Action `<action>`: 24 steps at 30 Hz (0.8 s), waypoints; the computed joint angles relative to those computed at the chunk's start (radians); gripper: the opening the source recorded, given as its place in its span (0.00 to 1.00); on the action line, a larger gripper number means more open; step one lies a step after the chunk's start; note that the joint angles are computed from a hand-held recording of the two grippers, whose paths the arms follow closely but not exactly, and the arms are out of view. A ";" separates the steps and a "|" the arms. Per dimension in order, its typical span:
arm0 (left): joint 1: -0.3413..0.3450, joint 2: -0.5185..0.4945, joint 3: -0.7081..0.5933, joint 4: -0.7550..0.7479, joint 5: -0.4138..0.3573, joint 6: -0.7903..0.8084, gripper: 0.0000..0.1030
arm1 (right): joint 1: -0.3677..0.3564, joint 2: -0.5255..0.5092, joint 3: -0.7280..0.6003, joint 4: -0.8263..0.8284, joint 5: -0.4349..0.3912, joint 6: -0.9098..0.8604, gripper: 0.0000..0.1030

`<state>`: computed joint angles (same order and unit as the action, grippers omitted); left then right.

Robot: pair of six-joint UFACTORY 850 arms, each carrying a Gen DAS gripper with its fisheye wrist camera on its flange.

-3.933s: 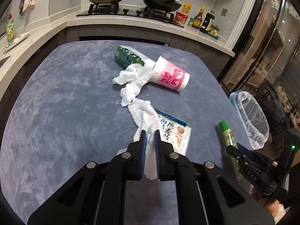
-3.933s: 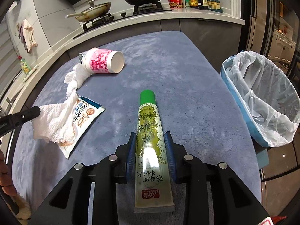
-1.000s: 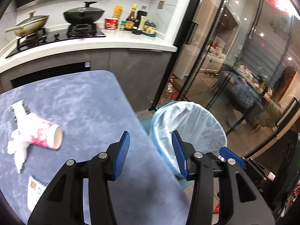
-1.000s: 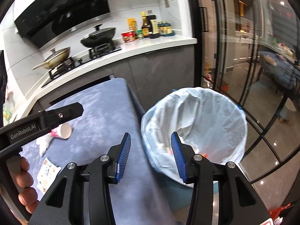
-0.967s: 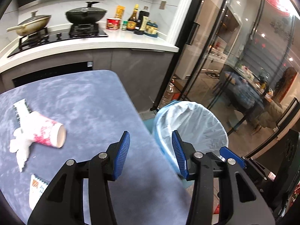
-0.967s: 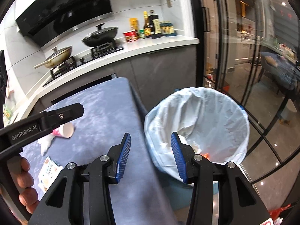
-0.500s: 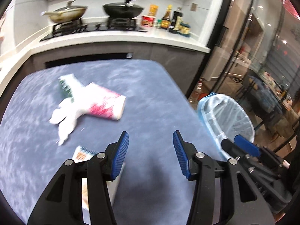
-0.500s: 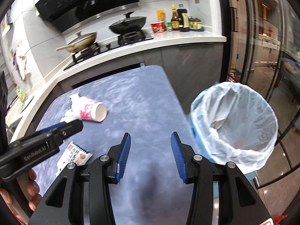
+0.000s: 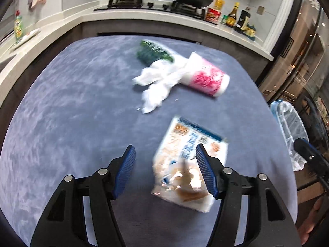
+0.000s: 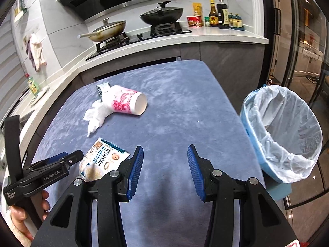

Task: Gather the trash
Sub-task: 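Move both grippers back toward the snack packet on the mat, then grasp the snack packet with the left gripper while the right gripper grasps a tissue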

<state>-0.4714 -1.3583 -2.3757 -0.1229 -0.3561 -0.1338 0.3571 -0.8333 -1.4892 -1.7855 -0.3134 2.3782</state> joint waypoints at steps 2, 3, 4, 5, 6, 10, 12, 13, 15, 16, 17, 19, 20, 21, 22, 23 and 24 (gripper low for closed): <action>0.007 -0.006 0.000 -0.029 -0.007 0.024 0.56 | 0.004 -0.009 -0.012 0.025 0.005 -0.029 0.42; 0.009 -0.010 -0.003 -0.029 -0.013 0.022 0.56 | 0.006 -0.012 -0.017 0.035 0.007 -0.039 0.42; 0.011 -0.012 0.000 -0.048 -0.013 0.041 0.56 | 0.008 -0.016 -0.024 0.042 0.012 -0.047 0.42; 0.013 -0.016 -0.005 -0.067 -0.016 0.059 0.56 | 0.011 -0.020 -0.029 0.055 0.012 -0.061 0.42; 0.014 -0.020 -0.009 -0.071 -0.020 0.063 0.56 | 0.013 -0.024 -0.035 0.073 0.013 -0.080 0.42; 0.020 -0.033 -0.020 -0.154 -0.029 0.127 0.56 | 0.023 -0.039 -0.058 0.137 0.010 -0.157 0.43; 0.023 -0.039 -0.028 -0.214 -0.037 0.177 0.54 | 0.026 -0.044 -0.066 0.161 0.010 -0.187 0.42; 0.023 -0.040 -0.028 -0.241 -0.040 0.201 0.50 | 0.026 -0.046 -0.069 0.170 0.012 -0.196 0.42; 0.025 -0.057 -0.055 -0.295 -0.069 0.252 0.40 | 0.027 -0.052 -0.078 0.195 0.014 -0.223 0.43; 0.024 -0.066 -0.070 -0.311 -0.084 0.268 0.32 | 0.028 -0.055 -0.084 0.206 0.015 -0.236 0.43; 0.023 -0.071 -0.078 -0.312 -0.090 0.271 0.28 | 0.029 -0.058 -0.089 0.214 0.016 -0.245 0.43; 0.021 -0.065 -0.066 -0.326 -0.080 0.296 0.20 | 0.029 -0.066 -0.103 0.241 0.019 -0.277 0.43; 0.022 -0.065 -0.065 -0.355 -0.088 0.330 0.11 | 0.030 -0.070 -0.111 0.256 0.021 -0.295 0.43; 0.023 -0.064 -0.063 -0.371 -0.095 0.351 0.09 | 0.031 -0.076 -0.120 0.272 0.024 -0.314 0.43; 0.023 -0.058 -0.051 -0.386 -0.091 0.368 0.07 | 0.032 -0.083 -0.131 0.293 0.025 -0.340 0.43; 0.023 -0.039 -0.019 -0.396 -0.072 0.383 0.05 | 0.033 -0.089 -0.141 0.309 0.027 -0.359 0.43; 0.023 -0.030 -0.004 -0.403 -0.063 0.393 0.05 | 0.033 -0.096 -0.153 0.328 0.031 -0.382 0.43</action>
<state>-0.4483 -1.3883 -2.3799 -0.5254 -0.4188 0.2591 0.3903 -0.9297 -1.6421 -1.4573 -0.2827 1.9962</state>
